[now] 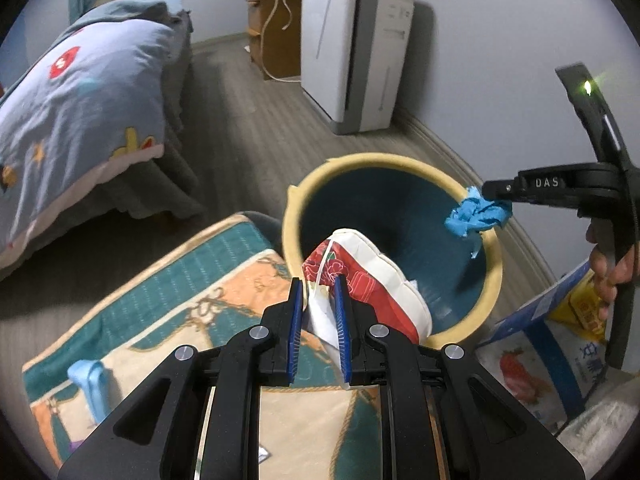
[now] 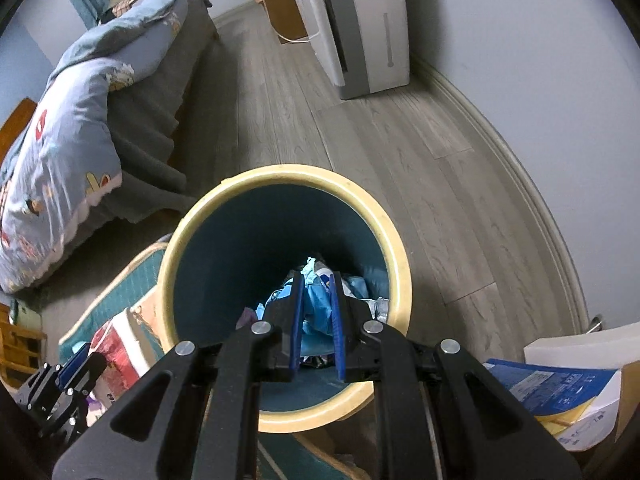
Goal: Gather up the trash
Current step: 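Open the right tool to drop the blue glove while the left tool drops the paper cup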
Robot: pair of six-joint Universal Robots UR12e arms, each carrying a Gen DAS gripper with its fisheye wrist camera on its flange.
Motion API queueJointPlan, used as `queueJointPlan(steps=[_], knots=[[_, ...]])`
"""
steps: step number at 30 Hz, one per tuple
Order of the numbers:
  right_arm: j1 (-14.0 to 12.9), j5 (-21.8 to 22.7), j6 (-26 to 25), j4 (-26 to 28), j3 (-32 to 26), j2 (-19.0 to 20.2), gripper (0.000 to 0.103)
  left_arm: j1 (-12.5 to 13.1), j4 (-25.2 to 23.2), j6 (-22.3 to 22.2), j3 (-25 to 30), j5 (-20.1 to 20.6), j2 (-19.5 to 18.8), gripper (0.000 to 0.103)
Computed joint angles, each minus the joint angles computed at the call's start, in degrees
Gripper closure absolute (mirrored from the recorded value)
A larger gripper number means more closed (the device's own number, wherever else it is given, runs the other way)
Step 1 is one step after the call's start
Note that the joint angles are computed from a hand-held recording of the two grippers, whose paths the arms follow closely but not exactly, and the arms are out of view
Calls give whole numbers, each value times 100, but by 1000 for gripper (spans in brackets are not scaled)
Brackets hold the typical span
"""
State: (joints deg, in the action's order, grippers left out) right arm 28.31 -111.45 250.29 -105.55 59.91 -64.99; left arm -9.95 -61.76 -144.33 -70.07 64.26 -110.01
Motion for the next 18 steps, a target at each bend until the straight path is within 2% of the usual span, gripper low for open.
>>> queueJointPlan(steps=[7, 10, 13, 15, 16, 18], knots=[[11, 11, -213, 129, -167, 114, 91, -110, 121, -24, -40, 0, -27, 86], [41, -145, -320, 34, -222, 153, 91, -110, 430, -149, -120, -90, 0, 86], [80, -357, -430, -88, -256, 176, 91, -56, 1077, -345, -290, -349, 78, 86], [96, -465, -492, -135, -283, 192, 89, -15, 1296, -464, -331, -493, 102, 86], [106, -528, -503, -127, -307, 204, 85, 0, 1344, -527, -333, -546, 103, 86], [114, -568, -491, -111, -342, 223, 72, 16, 1238, -590, -285, -579, 84, 77]])
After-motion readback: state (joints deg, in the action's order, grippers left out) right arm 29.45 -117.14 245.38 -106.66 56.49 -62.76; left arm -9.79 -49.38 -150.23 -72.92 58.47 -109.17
